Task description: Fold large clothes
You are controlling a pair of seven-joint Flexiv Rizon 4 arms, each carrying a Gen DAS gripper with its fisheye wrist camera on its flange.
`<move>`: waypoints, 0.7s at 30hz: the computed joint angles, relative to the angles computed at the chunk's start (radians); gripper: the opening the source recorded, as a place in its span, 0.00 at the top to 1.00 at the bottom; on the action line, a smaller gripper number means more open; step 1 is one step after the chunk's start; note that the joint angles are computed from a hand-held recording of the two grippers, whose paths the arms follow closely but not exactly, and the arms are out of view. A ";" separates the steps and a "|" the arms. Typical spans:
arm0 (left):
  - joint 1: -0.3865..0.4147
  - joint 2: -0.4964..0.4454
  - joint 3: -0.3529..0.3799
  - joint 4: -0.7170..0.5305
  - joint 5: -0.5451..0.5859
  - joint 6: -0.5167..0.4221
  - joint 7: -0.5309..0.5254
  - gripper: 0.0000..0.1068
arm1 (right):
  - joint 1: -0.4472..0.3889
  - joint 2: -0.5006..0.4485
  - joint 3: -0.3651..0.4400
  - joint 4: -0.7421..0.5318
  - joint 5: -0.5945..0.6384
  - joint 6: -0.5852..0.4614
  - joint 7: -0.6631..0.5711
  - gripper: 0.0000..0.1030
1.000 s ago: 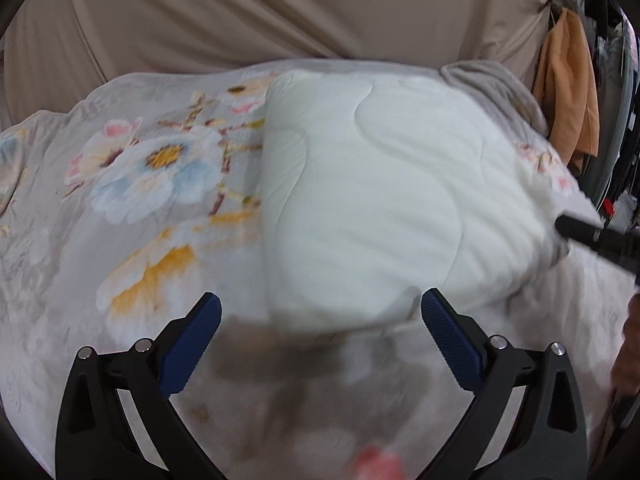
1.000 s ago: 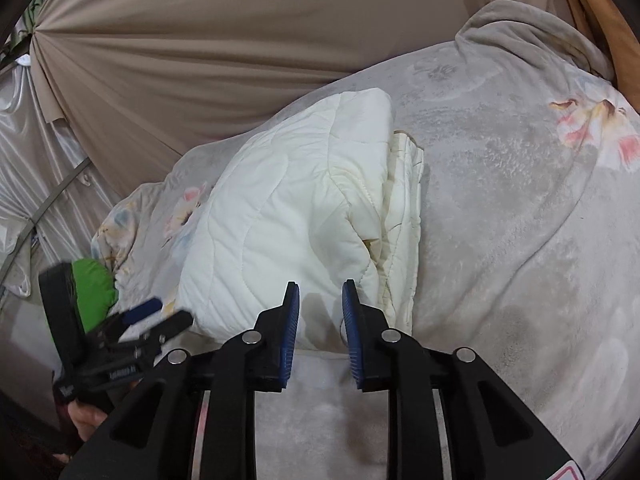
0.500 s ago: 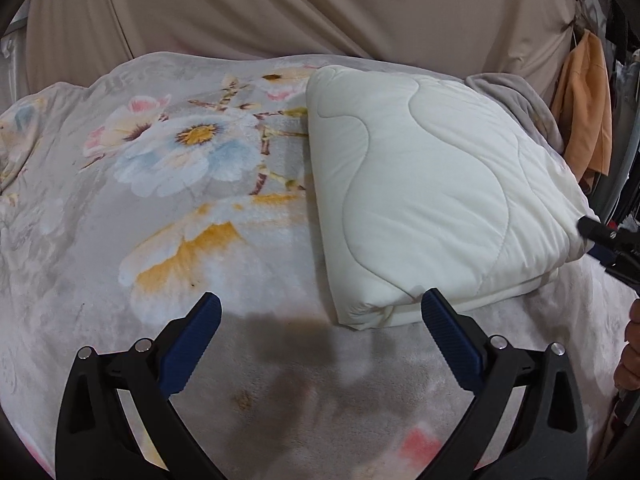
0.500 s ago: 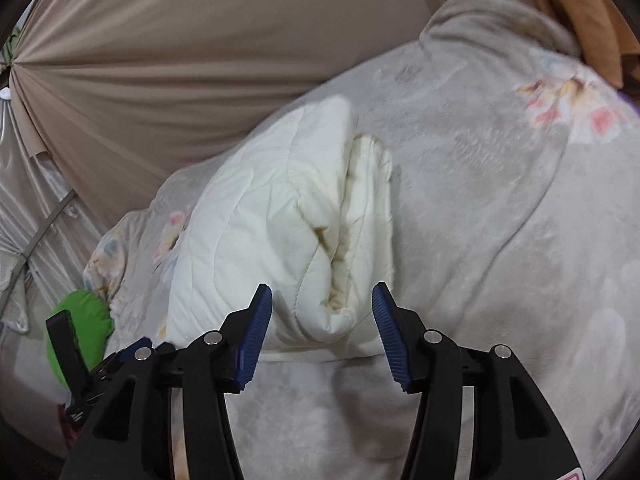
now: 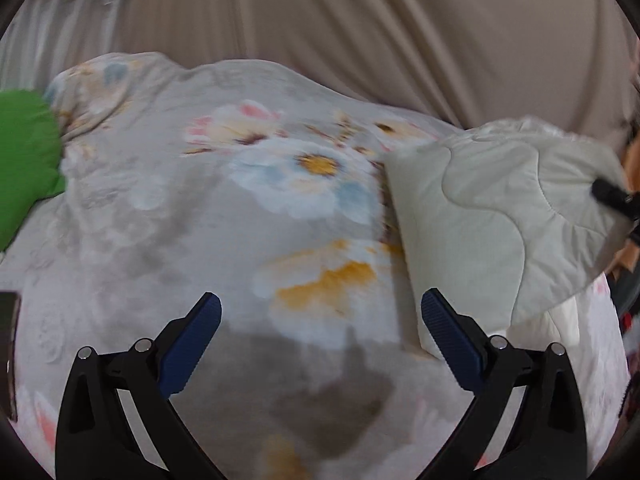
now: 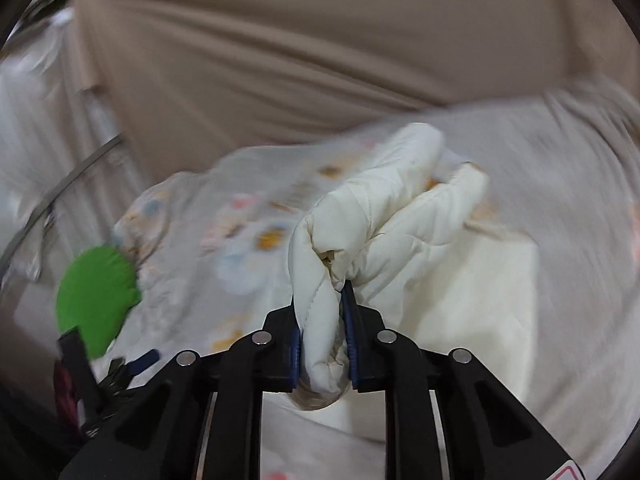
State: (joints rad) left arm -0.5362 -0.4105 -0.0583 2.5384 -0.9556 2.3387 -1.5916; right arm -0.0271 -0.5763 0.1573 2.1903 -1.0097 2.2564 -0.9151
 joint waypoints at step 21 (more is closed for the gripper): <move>0.168 0.051 0.006 -0.098 0.481 -0.123 -0.157 0.08 | -0.199 -0.144 -0.098 0.009 -0.044 0.087 0.237 0.87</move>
